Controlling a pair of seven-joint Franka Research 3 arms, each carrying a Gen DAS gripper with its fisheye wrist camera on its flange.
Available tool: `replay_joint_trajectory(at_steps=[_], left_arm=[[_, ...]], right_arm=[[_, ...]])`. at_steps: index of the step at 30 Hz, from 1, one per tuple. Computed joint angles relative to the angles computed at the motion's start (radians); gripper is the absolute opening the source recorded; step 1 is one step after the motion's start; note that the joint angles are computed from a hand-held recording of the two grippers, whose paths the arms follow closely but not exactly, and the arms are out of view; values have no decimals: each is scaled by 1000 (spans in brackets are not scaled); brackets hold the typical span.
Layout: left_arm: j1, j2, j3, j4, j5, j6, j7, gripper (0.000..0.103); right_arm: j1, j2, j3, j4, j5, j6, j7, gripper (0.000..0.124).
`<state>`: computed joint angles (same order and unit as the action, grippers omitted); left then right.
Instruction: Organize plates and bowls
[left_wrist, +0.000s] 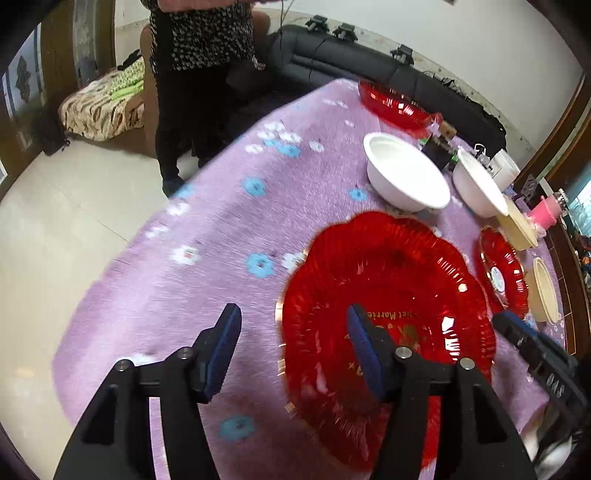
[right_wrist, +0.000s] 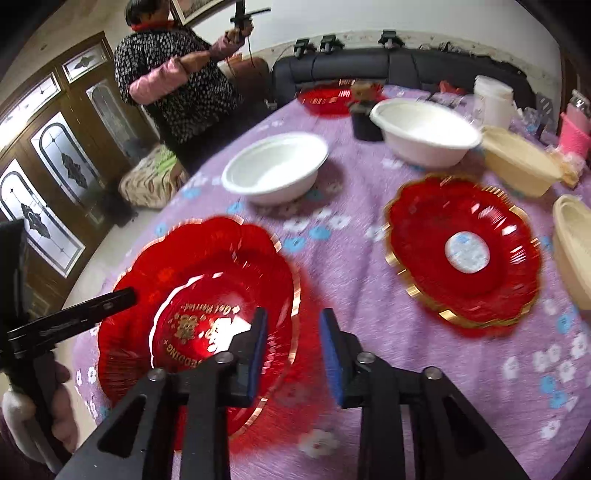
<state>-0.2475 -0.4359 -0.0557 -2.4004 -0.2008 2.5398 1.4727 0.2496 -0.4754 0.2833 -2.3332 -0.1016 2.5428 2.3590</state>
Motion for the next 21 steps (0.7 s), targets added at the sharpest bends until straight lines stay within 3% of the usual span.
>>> replay_joint_trajectory(at_steps=[5, 8, 12, 16, 21], left_arm=[[38, 10, 4, 75, 43, -45, -15, 65], [48, 72, -2, 167, 51, -79, -16, 73], [36, 204, -10, 315, -11, -107, 37, 73], [56, 363, -46, 481, -77, -161, 60, 73], [91, 527, -107, 644, -45, -201, 12, 73]], right_arm=[[-25, -19, -34, 27, -6, -38, -40, 37], [-19, 16, -79, 69, 47, -30, -90, 37], [-28, 118, -113, 166, 93, -20, -145, 37], [6, 227, -178, 244, 238, 10, -240, 37], [21, 314, -222, 291, 418, 46, -324, 37]])
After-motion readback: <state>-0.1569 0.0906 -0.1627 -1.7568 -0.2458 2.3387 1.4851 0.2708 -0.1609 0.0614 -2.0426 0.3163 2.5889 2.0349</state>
